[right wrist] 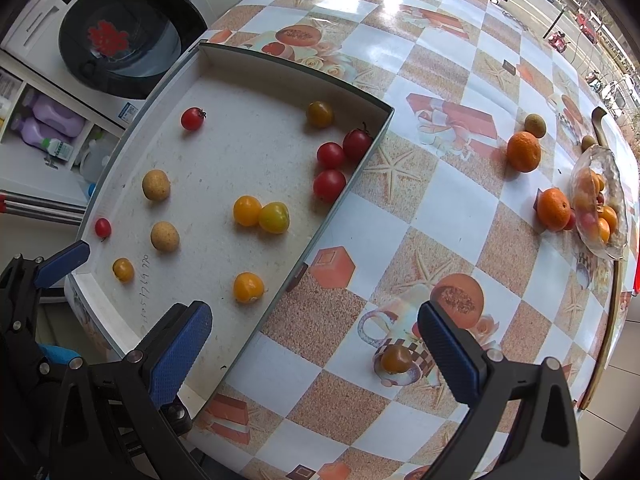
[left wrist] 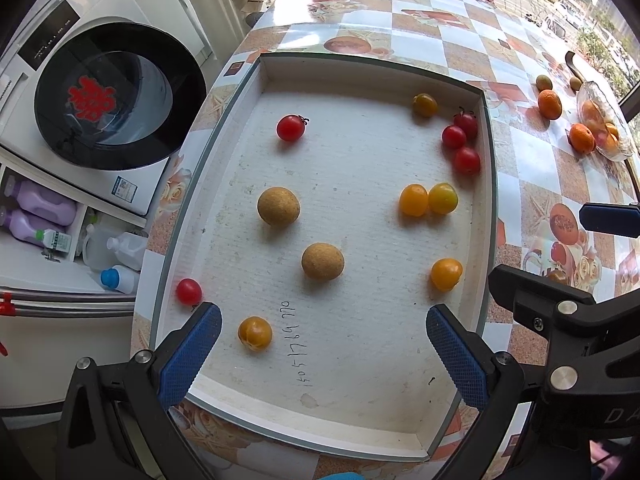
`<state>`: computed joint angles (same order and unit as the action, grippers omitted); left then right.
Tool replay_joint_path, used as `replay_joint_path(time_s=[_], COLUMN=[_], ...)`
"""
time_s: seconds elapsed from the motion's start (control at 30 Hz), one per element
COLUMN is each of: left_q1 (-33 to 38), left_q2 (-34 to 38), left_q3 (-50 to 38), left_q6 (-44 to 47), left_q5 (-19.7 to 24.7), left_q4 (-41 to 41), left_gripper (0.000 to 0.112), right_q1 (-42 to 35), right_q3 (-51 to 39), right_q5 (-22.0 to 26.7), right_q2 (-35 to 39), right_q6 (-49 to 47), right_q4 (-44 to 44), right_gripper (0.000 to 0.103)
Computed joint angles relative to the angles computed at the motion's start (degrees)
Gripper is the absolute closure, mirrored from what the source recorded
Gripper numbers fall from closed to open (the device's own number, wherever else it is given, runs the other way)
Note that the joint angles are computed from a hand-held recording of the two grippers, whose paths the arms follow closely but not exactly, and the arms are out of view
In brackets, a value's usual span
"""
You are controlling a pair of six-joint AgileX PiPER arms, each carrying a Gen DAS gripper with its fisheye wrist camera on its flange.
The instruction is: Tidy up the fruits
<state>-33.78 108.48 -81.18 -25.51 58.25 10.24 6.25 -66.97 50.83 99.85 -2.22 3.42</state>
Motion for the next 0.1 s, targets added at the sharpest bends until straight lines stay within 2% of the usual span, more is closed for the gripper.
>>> replay_joint_path(time_s=[0.1], left_q1=[0.2], left_q2=[-0.2], left_q3=[0.3], left_q6=[0.3], left_q5=[-0.5], left_q4=[-0.5], left_gripper=[0.009], right_q1=[-0.1], right_q3=[0.3], right_q5=[-0.2], right_q2=[-0.1], right_q6=[0.0], right_q4=[0.0], right_gripper=[0.000])
